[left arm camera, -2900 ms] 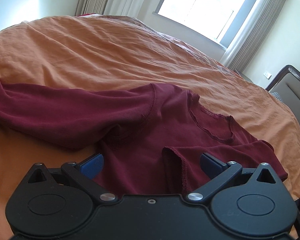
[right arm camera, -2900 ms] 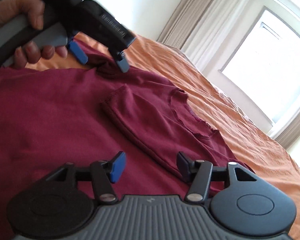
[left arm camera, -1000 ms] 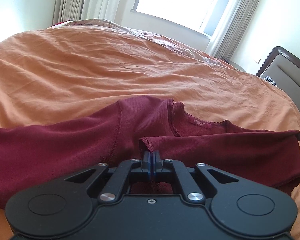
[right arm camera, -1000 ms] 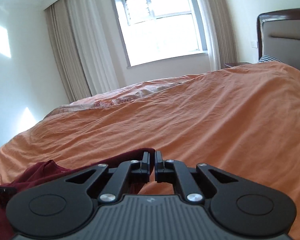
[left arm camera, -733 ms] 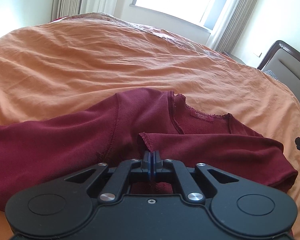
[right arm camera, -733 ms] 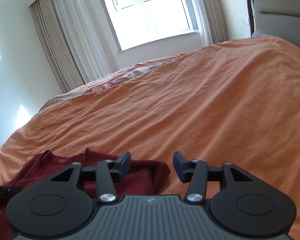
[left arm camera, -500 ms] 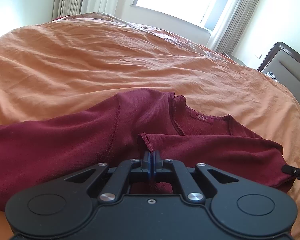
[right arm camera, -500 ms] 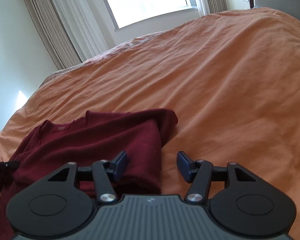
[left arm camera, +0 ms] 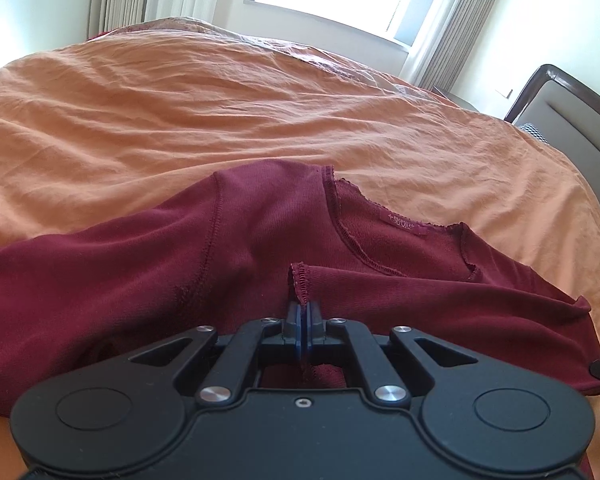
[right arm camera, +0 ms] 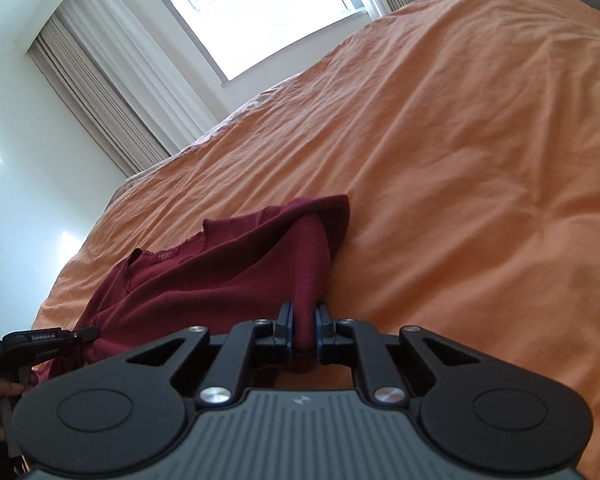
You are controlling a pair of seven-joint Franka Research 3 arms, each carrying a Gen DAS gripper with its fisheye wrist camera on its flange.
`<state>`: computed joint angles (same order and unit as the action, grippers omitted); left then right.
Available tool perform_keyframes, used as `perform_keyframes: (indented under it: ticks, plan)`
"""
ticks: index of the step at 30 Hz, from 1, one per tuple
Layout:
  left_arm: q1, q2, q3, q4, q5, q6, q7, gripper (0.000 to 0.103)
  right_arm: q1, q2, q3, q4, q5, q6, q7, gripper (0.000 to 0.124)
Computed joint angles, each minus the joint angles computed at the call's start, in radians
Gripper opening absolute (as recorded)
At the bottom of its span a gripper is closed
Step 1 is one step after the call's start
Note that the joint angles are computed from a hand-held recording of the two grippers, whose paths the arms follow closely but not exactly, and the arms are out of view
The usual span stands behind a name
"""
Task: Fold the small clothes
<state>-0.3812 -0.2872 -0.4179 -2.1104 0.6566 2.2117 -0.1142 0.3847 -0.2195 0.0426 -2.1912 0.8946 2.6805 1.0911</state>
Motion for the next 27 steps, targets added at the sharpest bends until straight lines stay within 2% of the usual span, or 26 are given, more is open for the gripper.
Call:
perform_keyframes:
  ticks: [2,3,4,5,7,9,11,13,14,16,17,18,21,25,27]
  plan:
    - [-0.003,0.006,0.000,0.002,-0.006,-0.006,0.009,0.002,-0.006,-0.002,0.015,-0.006,-0.056,0.034,0.006,0.026]
    - [-0.004,0.007,0.001,0.001,-0.006,-0.006,0.010,0.002,-0.009,0.002,0.022,-0.002,-0.081,0.054,0.019,0.042]
    - [-0.004,0.008,0.001,0.002,-0.007,-0.008,0.009,0.002,-0.009,0.003,0.025,-0.002,-0.096,0.093,0.019,0.049]
    - [-0.004,0.007,0.001,0.002,-0.007,-0.008,0.007,0.002,-0.003,0.011,0.023,0.009,-0.094,0.119,0.012,0.051]
    - [-0.004,0.009,0.000,0.005,-0.005,-0.012,0.002,0.002,0.008,0.042,0.010,0.050,-0.071,0.127,-0.004,0.051]
    - [-0.005,0.016,-0.001,0.012,-0.003,-0.019,0.002,0.002,0.003,0.099,0.001,0.123,-0.044,0.087,0.029,0.051]
    - [-0.006,0.018,-0.001,0.015,-0.001,-0.024,0.001,0.002,-0.014,0.147,-0.001,0.182,0.002,0.039,0.086,0.047]
    - [-0.008,0.019,0.001,0.016,-0.002,-0.024,-0.001,0.002,-0.031,0.183,0.009,0.219,0.012,0.041,0.108,0.039]
    - [-0.009,0.019,0.001,0.016,-0.002,-0.024,-0.001,0.002,-0.035,0.186,0.018,0.222,0.014,0.060,0.085,0.039]
    - [-0.011,0.016,0.003,0.014,-0.003,-0.022,0.001,0.002,-0.028,0.174,0.035,0.210,0.030,0.128,-0.112,0.043]
    - [-0.011,0.014,0.004,0.012,-0.005,-0.020,0.003,0.002,-0.022,0.165,0.045,0.196,-0.014,0.171,-0.195,0.044]
    - [-0.011,0.014,0.005,0.012,-0.006,-0.020,0.007,0.002,-0.019,0.156,0.048,0.187,-0.063,0.175,-0.259,0.044]
    - [-0.012,0.011,0.006,0.008,-0.010,-0.019,0.017,0.003,-0.014,0.129,0.043,0.173,-0.157,0.117,-0.417,0.044]
    - [-0.009,0.021,0.002,0.017,-0.005,-0.029,0.015,0.003,-0.022,0.142,0.080,0.155,-0.478,0.157,-0.412,0.045]
    - [-0.011,0.023,0.001,0.020,-0.002,-0.036,0.013,0.003,-0.010,0.162,0.080,0.163,-0.516,0.187,-0.443,0.045]
